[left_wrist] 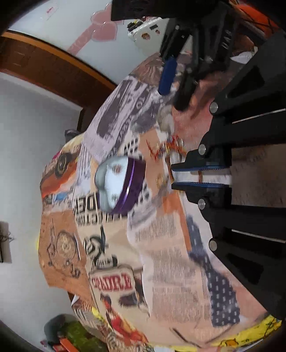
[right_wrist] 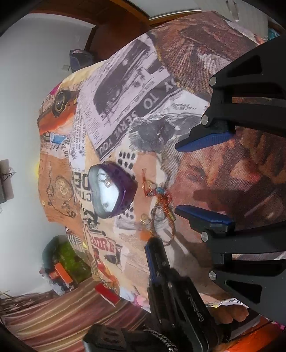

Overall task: Organize jewelry
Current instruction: 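Move both tools over the rings beside the string bracelets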

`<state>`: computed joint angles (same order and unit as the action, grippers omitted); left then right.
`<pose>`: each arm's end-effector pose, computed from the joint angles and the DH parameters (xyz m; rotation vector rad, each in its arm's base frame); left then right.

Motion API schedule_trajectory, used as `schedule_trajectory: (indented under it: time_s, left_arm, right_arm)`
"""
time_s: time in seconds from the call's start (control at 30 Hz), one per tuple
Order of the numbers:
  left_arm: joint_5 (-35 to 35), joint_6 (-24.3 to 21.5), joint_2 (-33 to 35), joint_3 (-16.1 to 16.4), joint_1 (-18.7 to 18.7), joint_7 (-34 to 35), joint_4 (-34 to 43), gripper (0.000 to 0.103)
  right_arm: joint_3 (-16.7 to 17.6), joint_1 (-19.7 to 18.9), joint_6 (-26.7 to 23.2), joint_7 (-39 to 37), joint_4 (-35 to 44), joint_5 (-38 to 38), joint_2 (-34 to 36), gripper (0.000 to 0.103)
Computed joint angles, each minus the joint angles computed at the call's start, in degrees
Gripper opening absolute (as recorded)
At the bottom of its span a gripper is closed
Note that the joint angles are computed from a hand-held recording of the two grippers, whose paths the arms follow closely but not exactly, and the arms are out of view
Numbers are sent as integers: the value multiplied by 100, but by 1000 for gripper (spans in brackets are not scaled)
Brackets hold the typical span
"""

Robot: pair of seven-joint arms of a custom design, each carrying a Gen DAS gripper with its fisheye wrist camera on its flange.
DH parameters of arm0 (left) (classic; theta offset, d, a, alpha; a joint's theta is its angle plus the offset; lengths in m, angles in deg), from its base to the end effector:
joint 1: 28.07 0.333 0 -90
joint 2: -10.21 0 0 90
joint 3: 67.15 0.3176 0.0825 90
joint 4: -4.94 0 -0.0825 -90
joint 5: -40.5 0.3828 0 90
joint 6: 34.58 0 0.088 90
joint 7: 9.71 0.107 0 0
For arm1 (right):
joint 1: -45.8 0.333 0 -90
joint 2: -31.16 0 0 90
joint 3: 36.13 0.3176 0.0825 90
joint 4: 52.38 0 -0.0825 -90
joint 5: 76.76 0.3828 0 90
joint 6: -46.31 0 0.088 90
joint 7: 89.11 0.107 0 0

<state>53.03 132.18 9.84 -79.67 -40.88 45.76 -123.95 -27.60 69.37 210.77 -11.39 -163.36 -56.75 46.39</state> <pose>0.5056 -0.2542 0.4465 -1.8916 1.9601 -0.8628 0.5676 0.3251 0.4269 -2.0828 1.3056 -0.2344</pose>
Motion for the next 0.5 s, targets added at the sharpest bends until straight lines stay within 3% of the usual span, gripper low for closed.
schedule_trajectory:
  time_s: [0.13, 0.33, 0.5]
  left_arm:
    - [66, -125, -242, 88, 106, -114, -257, 9]
    - [-653, -9, -421, 217, 71, 368, -635, 10]
    - [-997, 52, -388, 227, 8, 780, -687, 11]
  right_arm:
    - [61, 34, -6, -114, 264, -22, 152, 46]
    - [211, 87, -190, -527, 831, 9, 576, 46]
    - [-2, 342, -494, -432, 1262, -396, 903, 43]
